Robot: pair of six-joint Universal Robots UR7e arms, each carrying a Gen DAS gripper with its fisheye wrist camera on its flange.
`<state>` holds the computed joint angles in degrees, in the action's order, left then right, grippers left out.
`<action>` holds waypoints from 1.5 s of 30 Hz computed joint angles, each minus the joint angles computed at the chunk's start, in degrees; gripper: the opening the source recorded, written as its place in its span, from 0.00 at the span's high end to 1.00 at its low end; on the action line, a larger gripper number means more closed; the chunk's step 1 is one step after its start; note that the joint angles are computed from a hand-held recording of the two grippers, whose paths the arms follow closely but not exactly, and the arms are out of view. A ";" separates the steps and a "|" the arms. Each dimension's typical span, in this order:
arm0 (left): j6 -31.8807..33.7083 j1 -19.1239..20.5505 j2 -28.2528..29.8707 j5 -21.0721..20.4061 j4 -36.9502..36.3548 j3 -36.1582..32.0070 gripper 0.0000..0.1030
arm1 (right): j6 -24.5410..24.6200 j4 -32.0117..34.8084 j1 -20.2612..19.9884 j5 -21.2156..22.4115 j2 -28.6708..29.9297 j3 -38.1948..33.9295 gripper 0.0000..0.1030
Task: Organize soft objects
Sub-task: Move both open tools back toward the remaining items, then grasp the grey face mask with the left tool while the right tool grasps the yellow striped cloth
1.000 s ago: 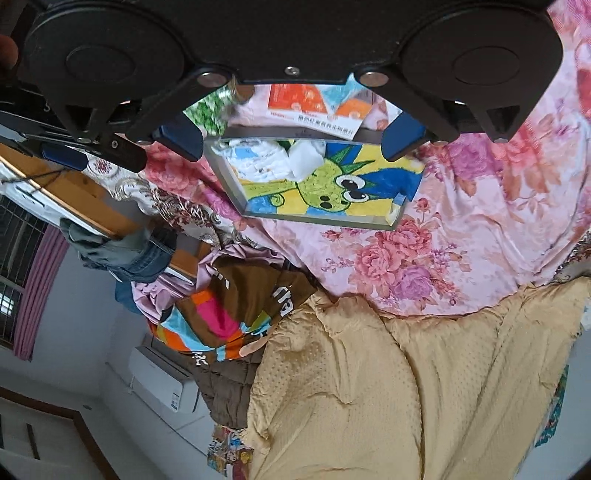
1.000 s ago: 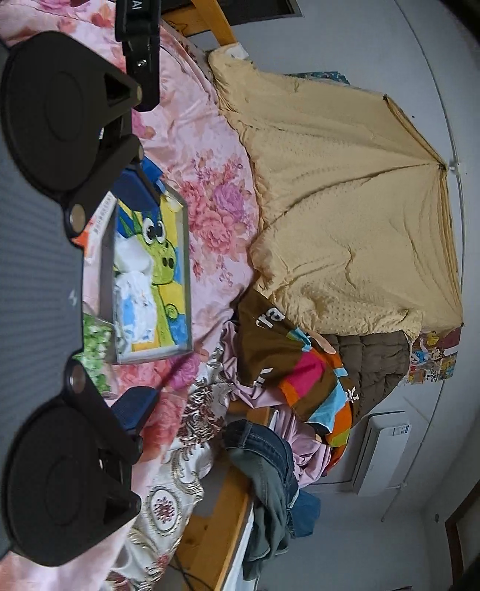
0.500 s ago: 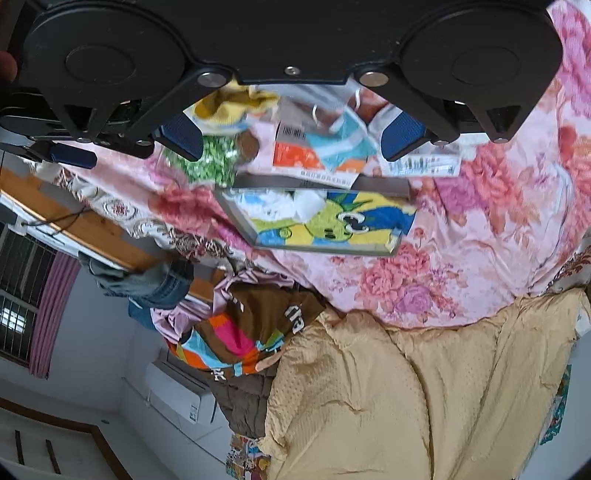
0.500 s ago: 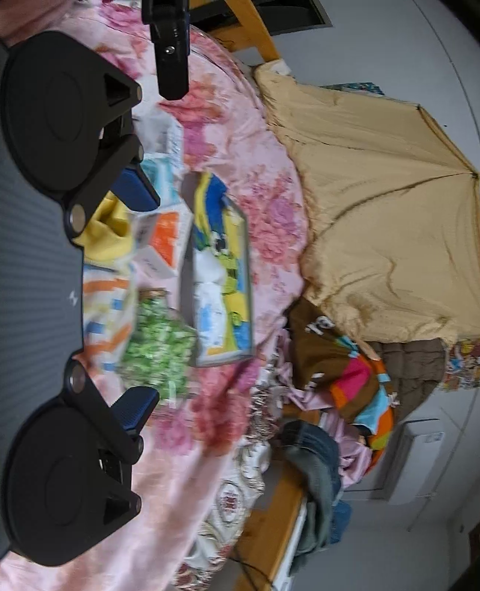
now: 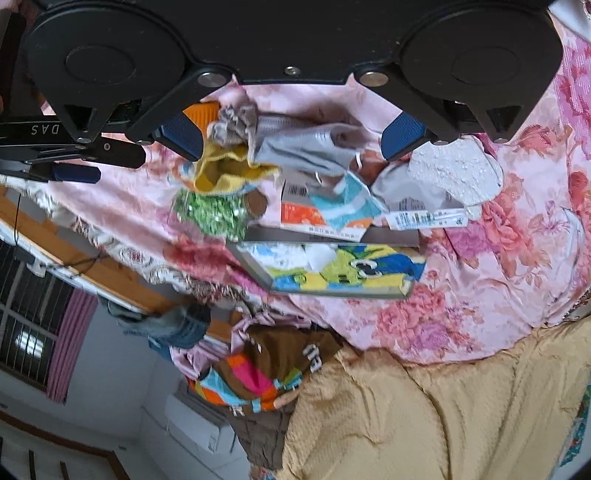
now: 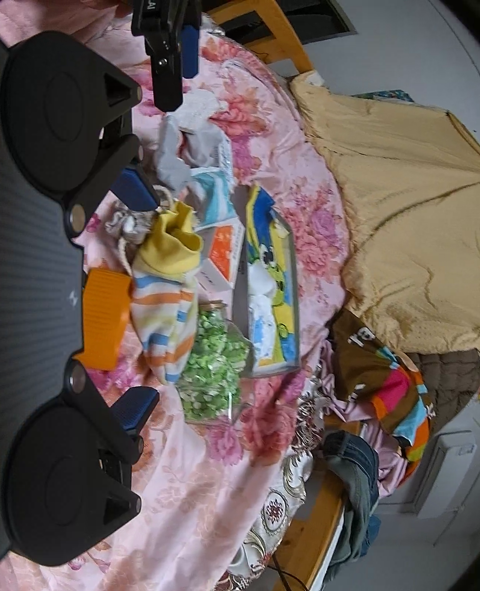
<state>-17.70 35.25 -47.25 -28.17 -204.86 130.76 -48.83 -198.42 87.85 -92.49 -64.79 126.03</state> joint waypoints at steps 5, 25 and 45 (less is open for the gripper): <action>0.43 1.38 -1.53 -1.77 7.16 -0.98 0.01 | -0.94 2.53 0.38 -1.95 0.91 -0.81 0.00; 3.29 10.21 -3.22 -13.52 15.69 -6.70 0.01 | 7.48 13.26 -0.29 1.36 4.22 -9.29 0.00; -2.44 15.63 -0.12 -19.61 12.02 -11.18 0.05 | 18.02 29.50 -1.65 1.40 11.96 -22.99 0.00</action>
